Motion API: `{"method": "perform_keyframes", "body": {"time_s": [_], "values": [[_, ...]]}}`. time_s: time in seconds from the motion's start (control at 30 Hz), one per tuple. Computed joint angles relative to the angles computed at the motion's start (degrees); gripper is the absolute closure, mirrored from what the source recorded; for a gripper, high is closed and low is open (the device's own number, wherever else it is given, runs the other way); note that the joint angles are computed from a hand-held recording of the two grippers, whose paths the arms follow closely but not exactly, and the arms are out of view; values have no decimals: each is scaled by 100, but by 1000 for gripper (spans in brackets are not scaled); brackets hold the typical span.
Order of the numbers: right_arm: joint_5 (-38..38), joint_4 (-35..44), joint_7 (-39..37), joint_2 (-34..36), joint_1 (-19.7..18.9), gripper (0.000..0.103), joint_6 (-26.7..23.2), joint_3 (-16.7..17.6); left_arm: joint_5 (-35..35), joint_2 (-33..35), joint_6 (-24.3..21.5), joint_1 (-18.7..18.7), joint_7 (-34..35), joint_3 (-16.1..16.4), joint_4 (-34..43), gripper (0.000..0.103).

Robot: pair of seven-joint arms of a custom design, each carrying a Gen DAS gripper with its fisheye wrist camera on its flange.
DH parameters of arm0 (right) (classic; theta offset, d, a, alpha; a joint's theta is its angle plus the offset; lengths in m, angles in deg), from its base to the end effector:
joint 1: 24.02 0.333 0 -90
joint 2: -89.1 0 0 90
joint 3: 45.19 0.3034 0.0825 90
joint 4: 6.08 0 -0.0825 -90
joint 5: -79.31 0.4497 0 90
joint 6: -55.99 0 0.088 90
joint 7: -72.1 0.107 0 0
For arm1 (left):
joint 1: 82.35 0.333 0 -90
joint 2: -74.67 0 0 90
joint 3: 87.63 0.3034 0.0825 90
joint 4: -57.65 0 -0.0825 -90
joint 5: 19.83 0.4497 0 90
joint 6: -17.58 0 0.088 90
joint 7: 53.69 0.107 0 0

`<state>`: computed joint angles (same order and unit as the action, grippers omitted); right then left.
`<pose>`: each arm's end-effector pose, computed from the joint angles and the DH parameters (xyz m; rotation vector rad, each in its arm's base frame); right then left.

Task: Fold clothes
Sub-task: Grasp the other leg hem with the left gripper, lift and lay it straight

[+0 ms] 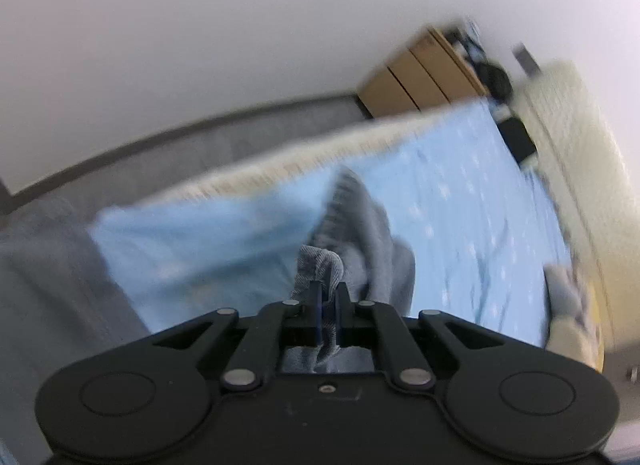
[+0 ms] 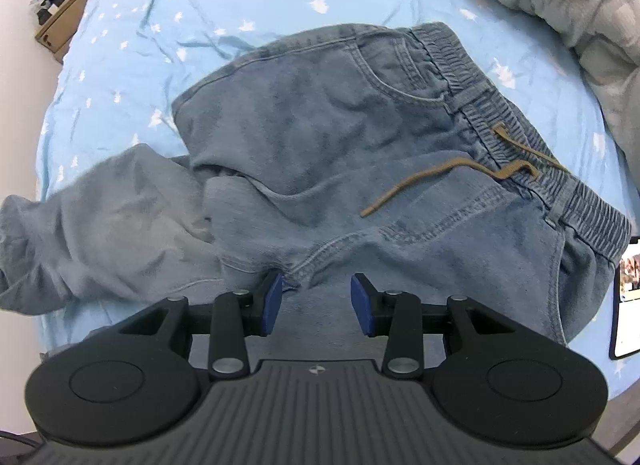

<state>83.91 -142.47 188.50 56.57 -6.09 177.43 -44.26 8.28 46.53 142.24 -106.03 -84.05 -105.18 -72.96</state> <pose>0.4520 0.1588 0.5302 -1.8316 2.1598 -0.0804 0.3894 -0.3355 0.5517 -2.6690 0.5313 -0.8794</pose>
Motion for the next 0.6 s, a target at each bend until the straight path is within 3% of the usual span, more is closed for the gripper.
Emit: {"method": "perform_keyframes", "body": {"time_s": [0.17,0.47,0.6], "values": [[-146,98,97,-22,-44,63,-48,70,-60,-969,-439,19,-340,75,-651,99],[-541,45,429,-328,-165,63,-186,174,10,-2304,-655,-64,-910,41,-1332,99],[-640,-16,595,-462,-157,63,-267,212,139,-2975,-1107,-89,-1056,1,-1662,99]]}}
